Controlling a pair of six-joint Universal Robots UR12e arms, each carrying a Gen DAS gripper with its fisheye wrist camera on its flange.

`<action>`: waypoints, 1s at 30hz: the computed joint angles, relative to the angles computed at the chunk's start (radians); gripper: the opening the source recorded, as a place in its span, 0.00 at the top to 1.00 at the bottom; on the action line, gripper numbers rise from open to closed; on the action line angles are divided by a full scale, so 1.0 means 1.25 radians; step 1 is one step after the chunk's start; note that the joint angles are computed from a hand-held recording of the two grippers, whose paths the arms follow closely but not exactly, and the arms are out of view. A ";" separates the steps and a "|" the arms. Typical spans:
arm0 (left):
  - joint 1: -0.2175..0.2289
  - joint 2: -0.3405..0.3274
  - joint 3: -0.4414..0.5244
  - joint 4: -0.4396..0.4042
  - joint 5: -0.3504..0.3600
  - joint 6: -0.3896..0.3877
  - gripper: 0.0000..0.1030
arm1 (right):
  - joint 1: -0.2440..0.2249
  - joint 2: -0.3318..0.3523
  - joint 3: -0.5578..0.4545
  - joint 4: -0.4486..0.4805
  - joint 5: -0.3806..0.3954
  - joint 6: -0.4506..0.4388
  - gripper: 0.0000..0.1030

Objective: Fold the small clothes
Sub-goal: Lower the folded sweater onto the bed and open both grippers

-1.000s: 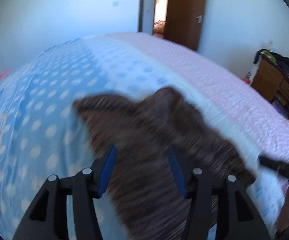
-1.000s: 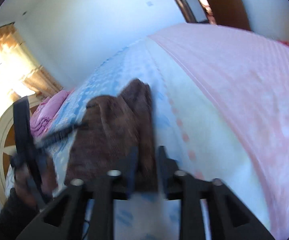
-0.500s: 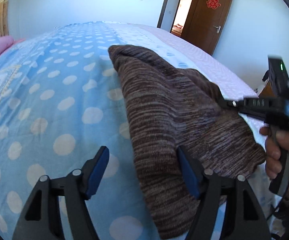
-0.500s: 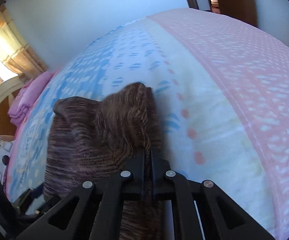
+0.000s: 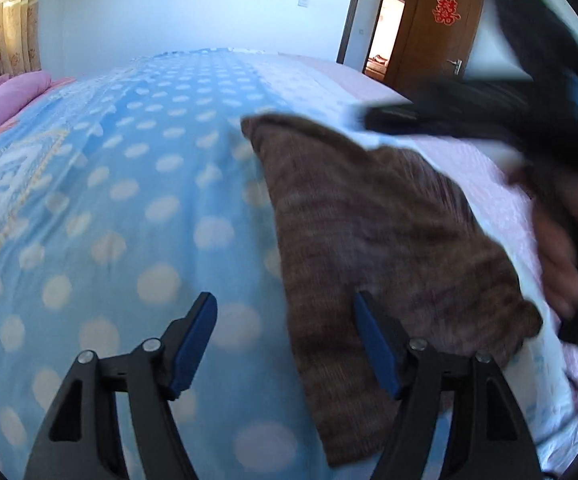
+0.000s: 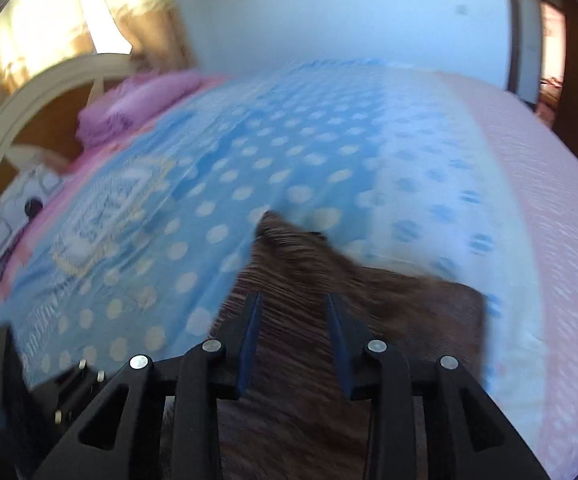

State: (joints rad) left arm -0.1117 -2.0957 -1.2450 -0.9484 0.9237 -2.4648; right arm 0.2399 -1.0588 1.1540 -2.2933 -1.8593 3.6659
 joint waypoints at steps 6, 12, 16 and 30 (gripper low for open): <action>0.003 0.013 -0.014 -0.049 0.010 0.024 0.26 | -0.001 0.122 -0.161 0.158 0.014 -0.082 0.68; 0.025 0.017 -0.010 -0.090 -0.039 -0.002 0.25 | 0.001 0.067 -0.080 0.062 -0.003 -0.044 0.67; 0.036 0.019 -0.016 -0.069 -0.055 -0.053 0.25 | 0.020 0.013 0.006 -0.028 0.002 -0.032 0.62; 0.015 0.014 -0.016 0.000 -0.002 -0.058 0.18 | 0.006 -0.123 0.251 -0.113 -0.061 0.197 0.55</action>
